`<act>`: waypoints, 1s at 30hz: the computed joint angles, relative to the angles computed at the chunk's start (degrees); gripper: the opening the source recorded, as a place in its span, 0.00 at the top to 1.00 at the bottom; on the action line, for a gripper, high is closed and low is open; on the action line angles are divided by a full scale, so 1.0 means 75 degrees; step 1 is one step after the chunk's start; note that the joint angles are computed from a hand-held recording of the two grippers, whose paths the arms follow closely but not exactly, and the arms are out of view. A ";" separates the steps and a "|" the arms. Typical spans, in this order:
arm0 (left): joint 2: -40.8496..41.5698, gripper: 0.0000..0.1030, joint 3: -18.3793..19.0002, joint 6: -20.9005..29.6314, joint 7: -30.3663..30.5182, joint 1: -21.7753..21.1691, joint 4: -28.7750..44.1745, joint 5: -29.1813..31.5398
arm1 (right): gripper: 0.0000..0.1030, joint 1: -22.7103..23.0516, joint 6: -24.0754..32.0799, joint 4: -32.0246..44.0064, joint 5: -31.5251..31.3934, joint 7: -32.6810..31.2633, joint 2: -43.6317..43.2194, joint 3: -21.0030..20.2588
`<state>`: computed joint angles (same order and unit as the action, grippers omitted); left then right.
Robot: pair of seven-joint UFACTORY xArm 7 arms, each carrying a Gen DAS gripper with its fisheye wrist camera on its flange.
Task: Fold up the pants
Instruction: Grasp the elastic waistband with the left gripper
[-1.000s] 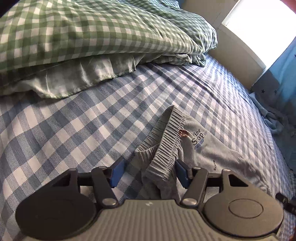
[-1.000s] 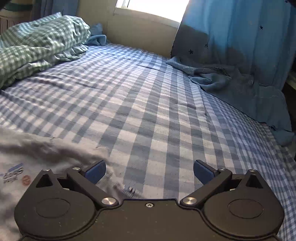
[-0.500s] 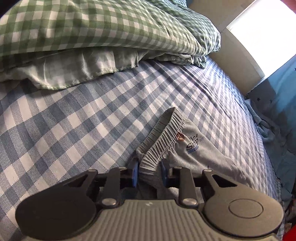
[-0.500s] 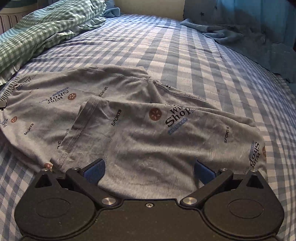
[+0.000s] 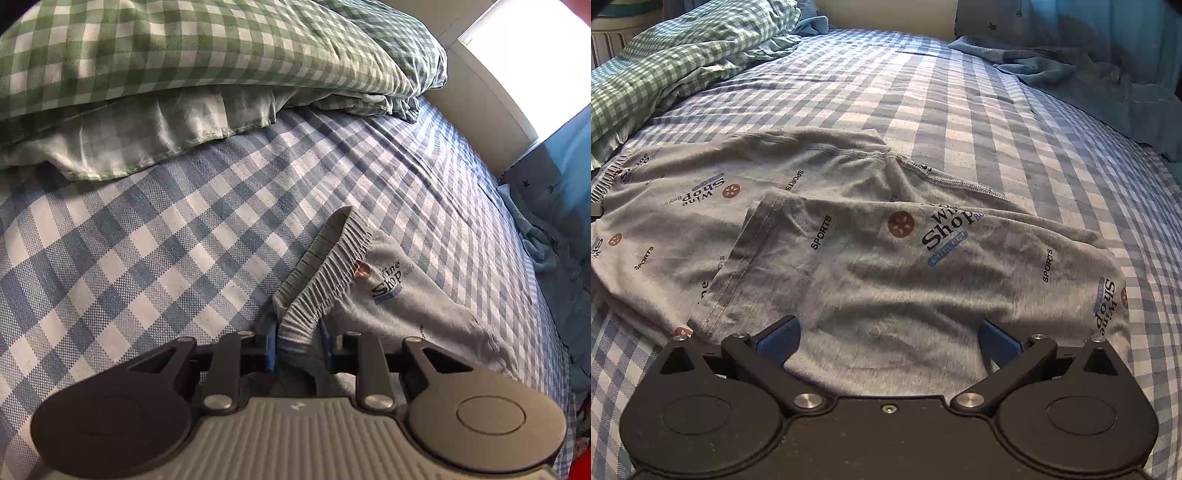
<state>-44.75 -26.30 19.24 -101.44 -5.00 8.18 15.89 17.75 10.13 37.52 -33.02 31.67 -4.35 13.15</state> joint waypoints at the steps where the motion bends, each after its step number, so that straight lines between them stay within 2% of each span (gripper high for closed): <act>1: 0.0039 0.75 -0.0016 0.0122 0.0032 -0.0002 0.0084 0.0013 | 0.01 0.0007 -0.0006 -0.0006 0.0028 -0.0029 -0.0004 -0.0007; 5: 0.0142 0.76 -0.0060 0.0444 0.0077 -0.0011 0.0312 0.0120 | 0.01 0.0105 0.0233 0.0089 0.0393 -0.0272 -0.0115 -0.0011; 9: 0.0103 0.77 -0.0015 0.0657 0.0086 -0.0109 0.0397 0.0181 | 0.01 -0.0245 -0.0381 0.0023 -0.0458 0.0409 -0.0257 0.0209; 12: 0.0098 0.78 0.0048 0.0946 0.0155 -0.0193 0.0560 0.0209 | 0.01 -0.0104 -0.0364 0.0135 0.0220 -0.0440 0.0000 0.0215; 13: 0.0093 0.78 0.0059 0.1049 0.0191 -0.0206 0.0637 0.0237 | 0.01 0.0205 -0.0161 0.0225 0.0517 -0.0818 0.0169 0.0007; 14: 0.0071 0.78 0.0073 0.1168 0.0243 -0.0229 0.0718 0.0269 | 0.01 0.0193 0.0012 0.0301 0.0495 -0.0877 0.0286 0.0068; 15: 0.0032 0.80 0.0077 0.1292 0.0301 -0.0261 0.0800 0.0307 | 0.01 0.0181 -0.0127 0.0273 0.0242 -0.0616 0.0278 0.0031; 19: -0.0042 0.82 -0.0014 0.1776 0.0572 -0.0315 0.1257 0.0553 | 0.01 0.0238 -0.0290 0.0184 0.0391 -0.0541 0.0050 -0.0046; 22: 0.0011 0.83 -0.0129 0.2049 0.0692 -0.0295 0.1672 0.0733 | 0.01 0.0306 -0.0350 0.0114 0.1023 -0.1183 -0.0047 -0.0124; 24: 0.0131 0.83 -0.0254 0.2303 0.0818 -0.0271 0.2024 0.0908 | 0.01 0.0192 -0.0402 0.0053 0.1012 -0.1157 -0.0168 -0.0083; 30: 0.0886 0.84 -0.0723 0.3091 0.1024 -0.0145 0.3294 0.1619 | 0.01 0.0556 -0.0508 -0.0572 0.2782 -0.2580 -0.0983 -0.0555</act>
<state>-38.11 -31.72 42.42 -93.76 -6.09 32.89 28.03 21.92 6.32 33.23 -12.15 12.32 -11.72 8.99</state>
